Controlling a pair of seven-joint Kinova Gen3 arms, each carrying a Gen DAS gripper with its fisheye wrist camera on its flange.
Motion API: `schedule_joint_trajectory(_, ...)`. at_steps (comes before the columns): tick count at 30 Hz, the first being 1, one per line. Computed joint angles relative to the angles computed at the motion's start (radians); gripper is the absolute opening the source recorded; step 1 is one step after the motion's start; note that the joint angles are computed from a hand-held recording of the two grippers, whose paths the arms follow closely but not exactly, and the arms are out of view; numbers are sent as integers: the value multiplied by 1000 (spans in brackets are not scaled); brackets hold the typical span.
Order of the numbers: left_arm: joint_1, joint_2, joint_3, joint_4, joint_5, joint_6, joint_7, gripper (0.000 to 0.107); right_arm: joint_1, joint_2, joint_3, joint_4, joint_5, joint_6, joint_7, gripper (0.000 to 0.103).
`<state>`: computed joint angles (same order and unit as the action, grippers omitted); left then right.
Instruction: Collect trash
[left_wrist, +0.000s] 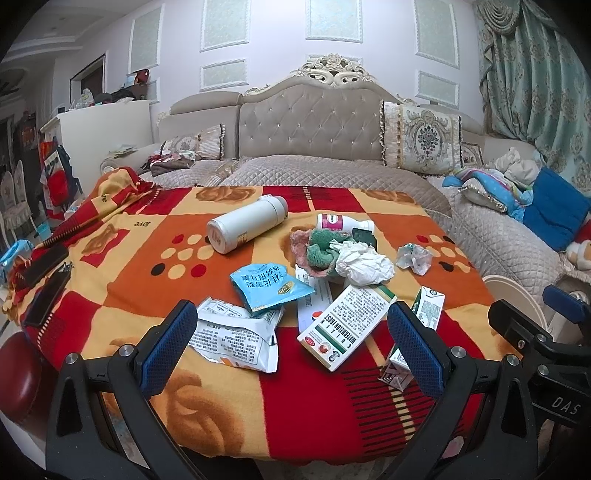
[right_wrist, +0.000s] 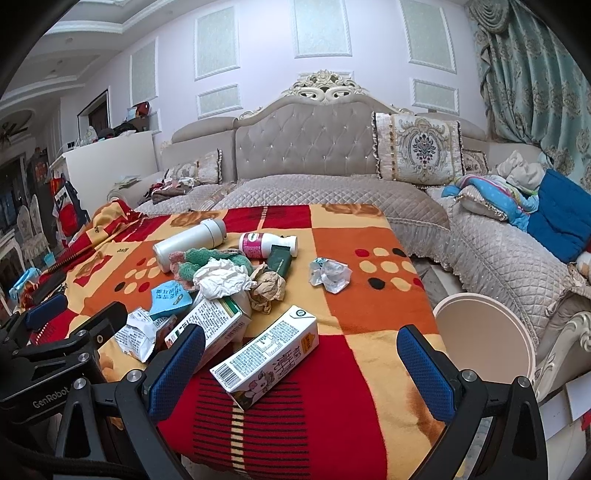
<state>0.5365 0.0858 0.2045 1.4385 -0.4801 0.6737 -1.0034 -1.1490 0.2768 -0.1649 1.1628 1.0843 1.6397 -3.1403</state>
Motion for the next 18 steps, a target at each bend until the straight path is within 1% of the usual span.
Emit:
schedule_joint_trajectory(12,5,3,0,5,-6,1,9,102,0,0,0,-1,-1,0,2,103)
schedule_joint_trajectory(18,5,3,-1,5,-6,0,8,102,6,-9,-5,21,-10,-2,-10,103)
